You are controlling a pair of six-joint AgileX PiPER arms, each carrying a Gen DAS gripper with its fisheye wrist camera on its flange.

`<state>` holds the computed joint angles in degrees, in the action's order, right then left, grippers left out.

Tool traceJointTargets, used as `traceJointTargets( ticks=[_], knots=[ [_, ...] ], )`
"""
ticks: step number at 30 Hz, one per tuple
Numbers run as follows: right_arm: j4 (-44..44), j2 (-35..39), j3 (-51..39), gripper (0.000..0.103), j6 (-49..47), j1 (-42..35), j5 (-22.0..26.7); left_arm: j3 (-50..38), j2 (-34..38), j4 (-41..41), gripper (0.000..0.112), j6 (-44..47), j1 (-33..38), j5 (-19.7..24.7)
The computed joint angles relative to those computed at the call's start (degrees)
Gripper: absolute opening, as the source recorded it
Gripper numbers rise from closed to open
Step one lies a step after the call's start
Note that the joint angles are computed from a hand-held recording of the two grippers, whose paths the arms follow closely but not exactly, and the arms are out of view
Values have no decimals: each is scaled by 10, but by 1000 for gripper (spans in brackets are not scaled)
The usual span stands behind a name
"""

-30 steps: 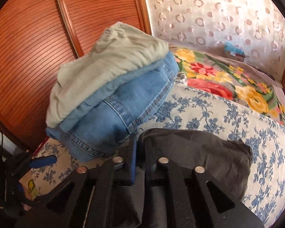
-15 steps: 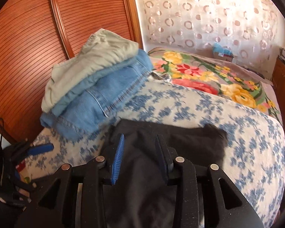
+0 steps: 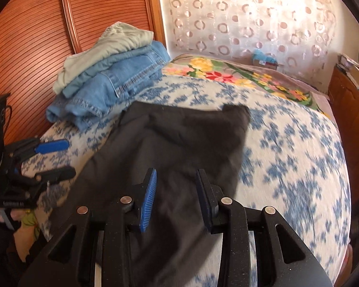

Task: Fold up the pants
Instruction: 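Open the right gripper and release the folded pants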

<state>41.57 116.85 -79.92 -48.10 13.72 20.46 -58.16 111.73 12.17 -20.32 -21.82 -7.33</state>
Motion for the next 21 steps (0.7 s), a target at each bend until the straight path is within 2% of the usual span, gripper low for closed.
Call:
traceJointTargets(
  ticks=[5, 10, 17, 21],
  knots=[
    [69, -43, 88, 33, -80, -7, -39, 24, -8, -14, 65, 12, -11, -7],
    [182, -59, 144, 33, -199, -3, -86, 44, -13, -85, 65, 77, -29, -14],
    [309, -49, 167, 33, -319, -5, -99, 81, -34, -137, 65, 120, -50, -31],
    [425, -57, 188, 33, -431, 0, -110, 100, -47, -108, 60, 91, -58, -39]
  ],
)
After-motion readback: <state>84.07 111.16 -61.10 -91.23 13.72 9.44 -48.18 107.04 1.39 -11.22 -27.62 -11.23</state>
